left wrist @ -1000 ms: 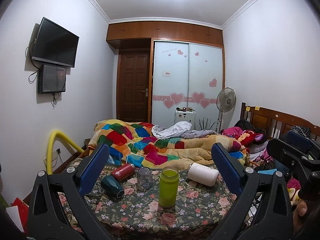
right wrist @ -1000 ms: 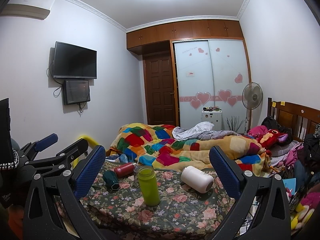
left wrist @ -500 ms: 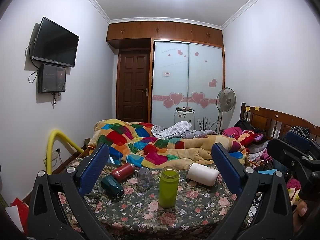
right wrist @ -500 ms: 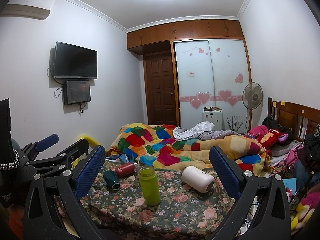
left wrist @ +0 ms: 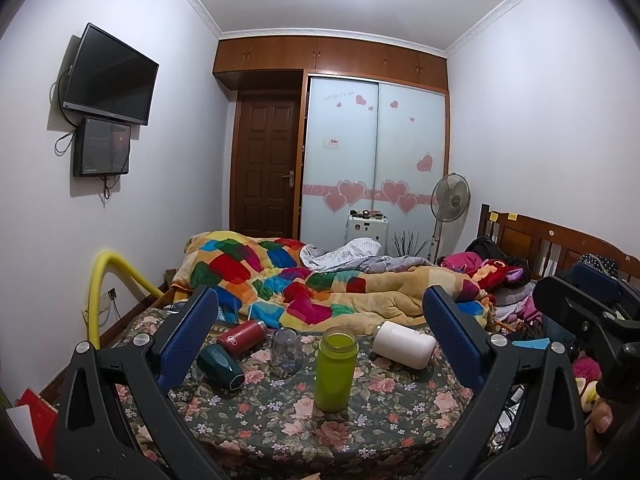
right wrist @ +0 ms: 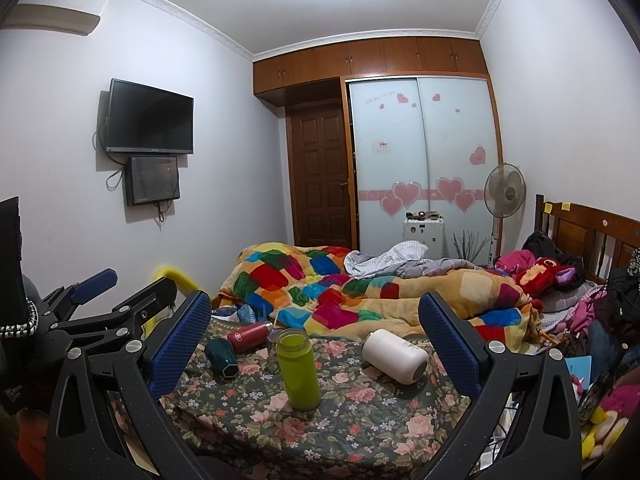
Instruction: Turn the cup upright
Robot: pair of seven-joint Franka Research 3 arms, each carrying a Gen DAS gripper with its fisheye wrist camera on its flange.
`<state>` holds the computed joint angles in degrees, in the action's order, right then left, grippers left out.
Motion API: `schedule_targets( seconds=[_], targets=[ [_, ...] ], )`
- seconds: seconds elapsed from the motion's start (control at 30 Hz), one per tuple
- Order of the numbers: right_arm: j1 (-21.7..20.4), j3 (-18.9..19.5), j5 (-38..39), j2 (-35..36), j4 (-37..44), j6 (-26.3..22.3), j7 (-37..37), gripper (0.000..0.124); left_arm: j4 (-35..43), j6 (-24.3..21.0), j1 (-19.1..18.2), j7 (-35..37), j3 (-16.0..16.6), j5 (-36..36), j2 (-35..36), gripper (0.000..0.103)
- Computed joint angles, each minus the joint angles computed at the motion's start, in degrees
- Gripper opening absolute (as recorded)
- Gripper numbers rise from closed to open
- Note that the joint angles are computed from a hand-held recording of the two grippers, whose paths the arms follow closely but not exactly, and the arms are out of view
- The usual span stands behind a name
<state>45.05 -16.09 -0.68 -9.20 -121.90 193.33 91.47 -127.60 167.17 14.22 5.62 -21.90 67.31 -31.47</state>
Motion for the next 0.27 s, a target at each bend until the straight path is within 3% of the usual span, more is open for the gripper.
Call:
schedule_targets(
  seconds=[0.13, 0.27],
  targets=[
    [2.6, -2.7, -0.3, 0.6, 0.9, -1.0, -0.2, 0.103, -0.1, 0.9, 0.1, 0.0, 0.4, 0.4, 0.5, 0.103],
    [3.3, -2.9, 1.9, 1.4, 2.0, -2.4, -2.5, 0.103, -1.0, 2.5, 0.6, -0.3, 1.4, 0.2, 0.6, 0.103]
  ],
)
